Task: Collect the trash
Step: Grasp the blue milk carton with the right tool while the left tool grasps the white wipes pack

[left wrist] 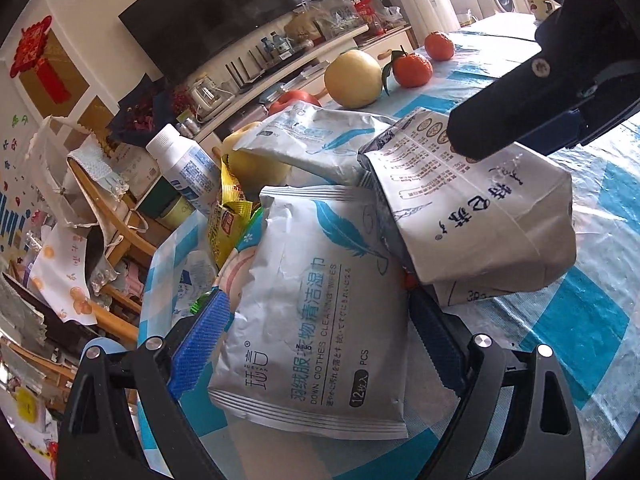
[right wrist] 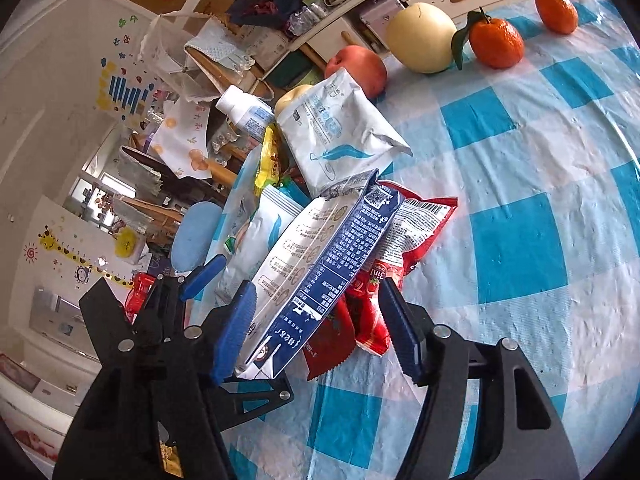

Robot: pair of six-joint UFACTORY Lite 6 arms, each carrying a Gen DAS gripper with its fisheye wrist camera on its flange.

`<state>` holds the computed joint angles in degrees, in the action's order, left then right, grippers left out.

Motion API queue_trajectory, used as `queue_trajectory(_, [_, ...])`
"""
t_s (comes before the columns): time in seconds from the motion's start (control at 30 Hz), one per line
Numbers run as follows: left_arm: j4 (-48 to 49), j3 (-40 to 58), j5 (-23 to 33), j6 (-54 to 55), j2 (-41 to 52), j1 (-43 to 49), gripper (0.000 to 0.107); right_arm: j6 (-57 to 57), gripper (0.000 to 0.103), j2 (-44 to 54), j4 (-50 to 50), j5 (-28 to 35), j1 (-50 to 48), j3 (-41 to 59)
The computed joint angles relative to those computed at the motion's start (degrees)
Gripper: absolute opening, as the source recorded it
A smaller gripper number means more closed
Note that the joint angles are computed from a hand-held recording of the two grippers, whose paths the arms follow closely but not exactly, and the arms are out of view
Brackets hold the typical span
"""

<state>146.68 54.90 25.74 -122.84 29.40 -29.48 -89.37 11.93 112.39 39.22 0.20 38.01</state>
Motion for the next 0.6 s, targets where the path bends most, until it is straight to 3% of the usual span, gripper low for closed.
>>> queue_trajectory(0.4, [7.5, 2.3, -5.1, -11.2, 0.4, 2.1, 0.081, -1.9, 0.060, 6.8, 1.7, 8.1, -1.9, 2.9])
queue_trajectory(0.47, [7.0, 2.0, -4.5, -11.0, 0.4, 1.8, 0.080, -1.7, 0.050, 6.7, 2.0, 8.1, -1.7, 2.7])
queue_trajectory(0.6, [5.8, 2.1, -3.9, -11.2, 0.7, 1.2, 0.079, -1.6, 0.043, 7.0, 2.6, 9.0, -2.1, 2.6])
